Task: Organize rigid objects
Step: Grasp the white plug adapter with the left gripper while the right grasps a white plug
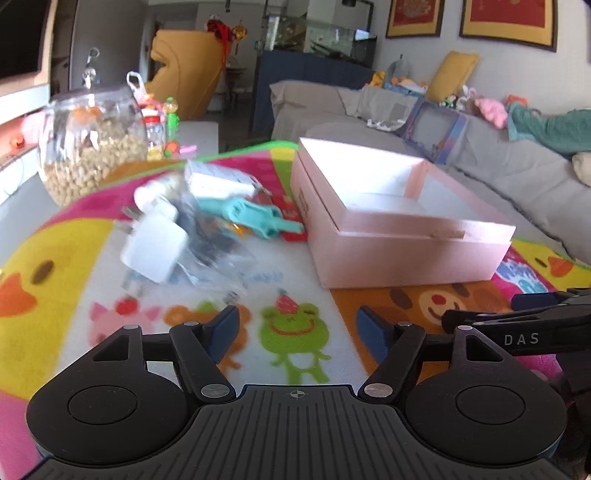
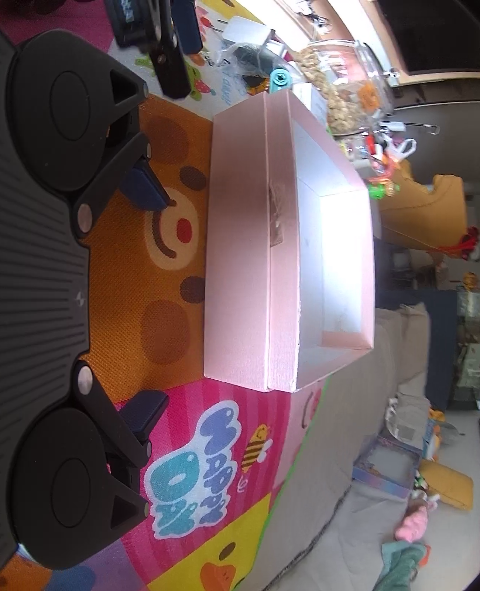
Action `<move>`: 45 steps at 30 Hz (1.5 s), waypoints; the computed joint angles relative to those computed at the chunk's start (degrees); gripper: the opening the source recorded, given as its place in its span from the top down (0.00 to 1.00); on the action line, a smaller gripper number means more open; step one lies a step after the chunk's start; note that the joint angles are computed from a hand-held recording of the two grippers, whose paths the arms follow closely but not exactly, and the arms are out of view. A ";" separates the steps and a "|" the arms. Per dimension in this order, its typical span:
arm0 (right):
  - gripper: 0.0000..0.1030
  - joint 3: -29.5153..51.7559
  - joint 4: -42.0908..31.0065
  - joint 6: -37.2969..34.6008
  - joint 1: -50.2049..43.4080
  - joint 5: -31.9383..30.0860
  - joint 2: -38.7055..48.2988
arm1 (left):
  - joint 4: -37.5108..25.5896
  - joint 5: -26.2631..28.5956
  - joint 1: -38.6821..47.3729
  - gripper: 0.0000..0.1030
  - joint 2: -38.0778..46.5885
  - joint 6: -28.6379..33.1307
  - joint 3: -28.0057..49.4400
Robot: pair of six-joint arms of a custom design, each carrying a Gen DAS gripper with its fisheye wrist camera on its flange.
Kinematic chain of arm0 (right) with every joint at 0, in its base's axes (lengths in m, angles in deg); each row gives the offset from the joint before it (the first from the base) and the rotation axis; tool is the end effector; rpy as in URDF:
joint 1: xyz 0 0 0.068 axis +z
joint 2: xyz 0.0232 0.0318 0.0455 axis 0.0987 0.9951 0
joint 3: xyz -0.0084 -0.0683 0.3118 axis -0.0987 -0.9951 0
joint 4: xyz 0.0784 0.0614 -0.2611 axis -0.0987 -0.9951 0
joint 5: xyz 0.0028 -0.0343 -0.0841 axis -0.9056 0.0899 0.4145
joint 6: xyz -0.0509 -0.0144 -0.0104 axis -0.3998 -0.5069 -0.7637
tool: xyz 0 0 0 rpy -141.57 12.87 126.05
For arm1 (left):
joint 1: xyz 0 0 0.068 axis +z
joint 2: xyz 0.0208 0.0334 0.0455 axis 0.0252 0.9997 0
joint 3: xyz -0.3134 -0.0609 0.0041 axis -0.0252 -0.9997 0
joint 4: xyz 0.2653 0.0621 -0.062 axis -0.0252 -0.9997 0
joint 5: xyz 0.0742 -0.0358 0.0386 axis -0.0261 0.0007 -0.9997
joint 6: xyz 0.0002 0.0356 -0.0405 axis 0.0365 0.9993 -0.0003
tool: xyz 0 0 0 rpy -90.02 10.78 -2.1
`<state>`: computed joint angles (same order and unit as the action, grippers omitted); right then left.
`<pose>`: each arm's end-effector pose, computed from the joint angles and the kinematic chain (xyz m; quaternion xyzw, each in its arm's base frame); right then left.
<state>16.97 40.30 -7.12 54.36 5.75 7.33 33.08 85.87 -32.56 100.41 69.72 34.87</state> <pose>0.1595 0.1480 0.0857 0.1076 0.9169 -0.0428 0.3818 0.1869 -0.1234 0.0926 0.1620 0.8675 -0.1549 0.4441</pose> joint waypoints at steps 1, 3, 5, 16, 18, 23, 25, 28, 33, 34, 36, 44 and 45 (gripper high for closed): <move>0.00 0.54 -0.98 -0.20 -0.61 -0.67 -0.21 | 1.76 0.02 1.78 0.26 -1.19 2.05 -1.23; 0.00 1.58 -3.28 -0.42 -1.54 -1.88 -0.88 | 3.00 -0.15 6.36 0.26 -3.68 7.04 -2.10; 0.00 1.73 -3.91 -0.88 -2.19 -2.99 -1.41 | -3.77 3.78 13.06 0.27 -6.27 11.44 0.82; 0.21 6.40 -8.60 -14.90 4.80 1.38 -9.59 | -9.40 17.01 22.94 0.34 4.23 13.46 12.16; 0.21 6.27 -4.32 -21.54 7.47 4.13 -11.54 | -4.89 17.94 23.77 0.53 5.28 13.93 10.58; 0.21 10.42 6.89 -39.62 9.05 4.68 -6.98 | -3.58 24.29 28.20 0.77 4.19 15.42 7.76; 0.21 13.50 10.16 -46.15 8.25 2.76 -2.92 | -7.55 25.67 30.29 0.76 1.08 19.11 6.79; 0.21 18.93 11.04 -50.42 5.75 -2.93 2.55 | -16.99 29.52 34.47 0.73 -4.95 26.83 6.24; 0.21 27.88 8.83 -45.95 0.98 -16.89 9.40 | -23.22 32.84 37.14 0.70 -3.73 28.25 8.59; 0.21 29.69 8.24 -44.46 0.05 -19.93 10.73 | -21.73 32.85 37.17 0.70 -2.17 27.04 8.77; 0.24 34.05 6.31 -41.81 -1.40 -23.90 14.00 | -19.14 33.10 37.45 0.66 0.37 24.83 9.16; 0.59 50.78 -7.73 -36.04 -6.36 -33.06 26.55 | -16.56 37.87 40.65 0.66 2.40 20.93 8.77; 0.59 50.58 -7.91 -36.50 -6.04 -32.66 26.33 | -16.56 38.26 41.02 0.66 2.24 20.64 8.61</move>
<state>67.55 32.39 -43.62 48.32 -26.90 33.66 16.52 124.13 8.46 102.65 90.36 43.49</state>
